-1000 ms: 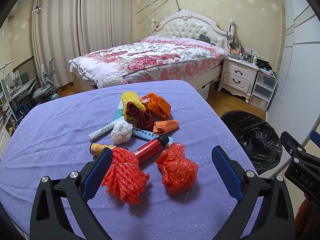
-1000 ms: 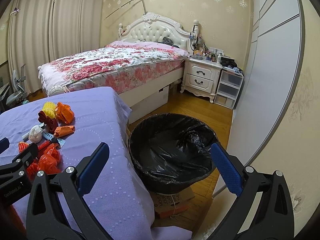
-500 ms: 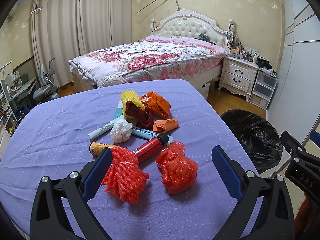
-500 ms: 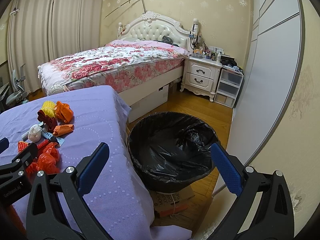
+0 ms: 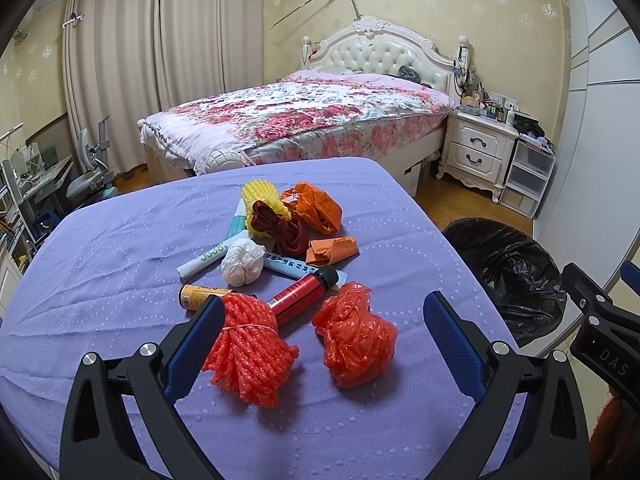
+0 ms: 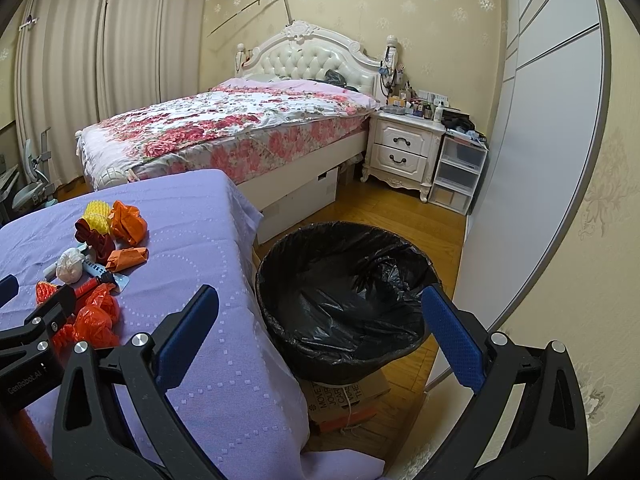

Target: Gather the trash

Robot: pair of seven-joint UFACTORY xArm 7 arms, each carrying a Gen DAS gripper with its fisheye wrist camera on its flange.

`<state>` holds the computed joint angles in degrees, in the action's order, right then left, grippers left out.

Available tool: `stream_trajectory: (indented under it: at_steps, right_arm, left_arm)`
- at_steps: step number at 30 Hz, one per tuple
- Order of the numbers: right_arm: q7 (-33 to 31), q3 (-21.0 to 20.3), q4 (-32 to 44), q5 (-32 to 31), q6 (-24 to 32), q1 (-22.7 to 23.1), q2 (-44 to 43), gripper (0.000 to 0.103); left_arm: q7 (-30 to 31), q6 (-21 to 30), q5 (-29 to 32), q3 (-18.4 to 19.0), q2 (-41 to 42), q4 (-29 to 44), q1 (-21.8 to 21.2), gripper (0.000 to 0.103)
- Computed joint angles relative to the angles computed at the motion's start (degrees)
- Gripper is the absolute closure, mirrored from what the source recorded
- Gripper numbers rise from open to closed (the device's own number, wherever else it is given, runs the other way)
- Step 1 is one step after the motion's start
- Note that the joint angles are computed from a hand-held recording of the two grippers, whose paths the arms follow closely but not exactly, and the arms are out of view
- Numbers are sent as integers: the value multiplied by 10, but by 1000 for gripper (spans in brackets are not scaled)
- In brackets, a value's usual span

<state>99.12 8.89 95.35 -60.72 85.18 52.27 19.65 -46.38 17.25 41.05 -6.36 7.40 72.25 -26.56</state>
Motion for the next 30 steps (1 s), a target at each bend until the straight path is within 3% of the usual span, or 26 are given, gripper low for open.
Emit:
stream_trajectory:
  at_steps: [25,30]
  right_arm:
    - [15,1,-6,13,-12,2,6,4]
    - [8,-2,5,25,-27,-1,13,4]
  left_arm:
    - [4,-5,-1,0,-5,-17,6,7]
    - [27,5,-25,0,-10,-22,19,7]
